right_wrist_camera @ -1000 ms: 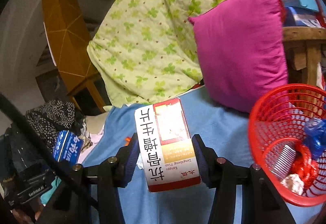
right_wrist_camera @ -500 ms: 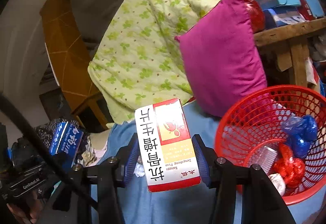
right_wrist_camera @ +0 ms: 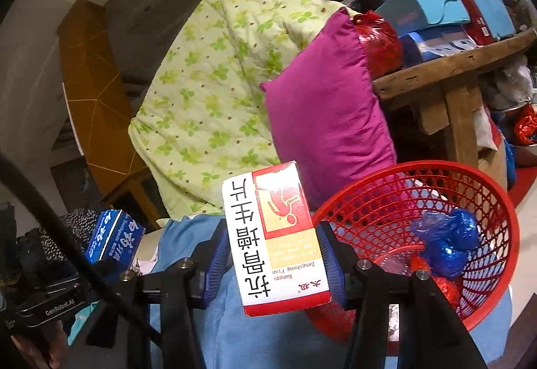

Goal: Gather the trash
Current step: 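Carry both boxes up and over to the red mesh basket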

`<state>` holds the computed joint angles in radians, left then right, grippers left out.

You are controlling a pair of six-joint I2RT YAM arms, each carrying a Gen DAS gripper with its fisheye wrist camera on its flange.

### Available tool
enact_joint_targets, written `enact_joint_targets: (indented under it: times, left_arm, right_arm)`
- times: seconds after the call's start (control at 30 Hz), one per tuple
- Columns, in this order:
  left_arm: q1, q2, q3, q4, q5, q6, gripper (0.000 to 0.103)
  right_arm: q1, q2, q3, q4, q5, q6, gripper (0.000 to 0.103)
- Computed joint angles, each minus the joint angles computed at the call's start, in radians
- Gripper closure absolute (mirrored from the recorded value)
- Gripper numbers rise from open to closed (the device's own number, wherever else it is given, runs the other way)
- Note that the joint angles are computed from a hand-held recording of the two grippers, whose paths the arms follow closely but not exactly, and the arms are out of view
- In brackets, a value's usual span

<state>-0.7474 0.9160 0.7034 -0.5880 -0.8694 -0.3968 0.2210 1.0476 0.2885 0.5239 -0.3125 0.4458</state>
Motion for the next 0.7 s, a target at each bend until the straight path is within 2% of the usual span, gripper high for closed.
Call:
enact_joint_targets:
  times: [0.7]
  left_arm:
    - [-0.098, 0.230, 0.122, 0.101, -0.023, 0.045, 0.044]
  right_arm:
    - [-0.224, -0.027, -0.035, -0.010, -0.140, 0.027, 0.049]
